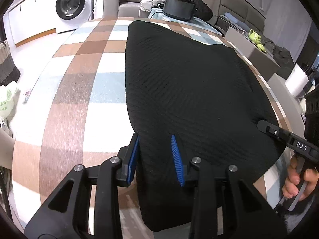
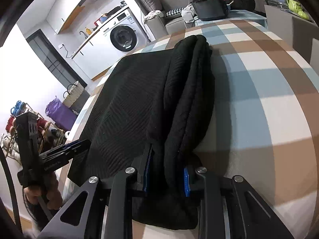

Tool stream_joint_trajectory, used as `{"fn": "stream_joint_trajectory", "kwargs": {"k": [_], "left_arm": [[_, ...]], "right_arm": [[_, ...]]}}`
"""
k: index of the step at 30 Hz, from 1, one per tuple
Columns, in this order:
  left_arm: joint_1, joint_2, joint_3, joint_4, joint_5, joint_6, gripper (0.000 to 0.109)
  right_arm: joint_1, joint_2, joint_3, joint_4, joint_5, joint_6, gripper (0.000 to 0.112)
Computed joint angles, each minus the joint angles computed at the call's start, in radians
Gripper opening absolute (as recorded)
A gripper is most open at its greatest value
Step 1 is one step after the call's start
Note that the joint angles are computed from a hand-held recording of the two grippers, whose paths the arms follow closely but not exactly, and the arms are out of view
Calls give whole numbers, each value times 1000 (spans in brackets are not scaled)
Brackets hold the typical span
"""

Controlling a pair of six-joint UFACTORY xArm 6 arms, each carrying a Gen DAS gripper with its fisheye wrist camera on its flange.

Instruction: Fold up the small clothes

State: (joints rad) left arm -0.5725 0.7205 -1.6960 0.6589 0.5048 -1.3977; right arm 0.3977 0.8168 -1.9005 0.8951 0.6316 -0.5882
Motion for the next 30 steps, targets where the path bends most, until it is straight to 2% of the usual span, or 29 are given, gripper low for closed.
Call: {"fn": "stream_joint_trajectory", "kwargs": {"k": [1,3,5,7,9,12,13,15,17,19,20,21,26,30], "left_arm": [[8,2,1,-15,-10,16,29],[16,-7,16,-65,-22,51,36],[17,-32,59,-52,-49,31,37],[8,-70,104,29,-46,-41,38],[-9,-105,141,128,-30,-125,50],[-35,-134,166,259,-35,-223,56],[-44,-136,163,279,-31,-234,57],[-55,-123,140,300,-37,-225,66],[-68,-94,104,291,-37,-198,66],[-82,-65,70,235,-24,-136,66],[-85,-52,56,218,-18,-116,66],[-88,-43,48,207,-12,-102,66],[-87,-31,48,198,-14,-116,66],[-88,-18,38,199,-6,-103,67]], "right_arm": [[0,13,-20,-9,4,12,25],[-5,28,-51,-27,27,34,28],[-19,13,-38,-17,53,29,33],[-35,-37,29,41,49,-33,36],[-52,-87,94,123,52,-116,36],[-65,-166,200,258,34,-234,36],[-68,-178,212,299,47,-273,36],[-62,-196,228,346,56,-346,36],[-44,-181,208,308,44,-338,36],[-31,-134,151,207,55,-254,36],[-25,-114,131,154,45,-202,34],[-19,-92,115,106,23,-160,28],[-26,-102,142,109,13,-179,26],[-41,-66,60,100,64,-120,26]]}}
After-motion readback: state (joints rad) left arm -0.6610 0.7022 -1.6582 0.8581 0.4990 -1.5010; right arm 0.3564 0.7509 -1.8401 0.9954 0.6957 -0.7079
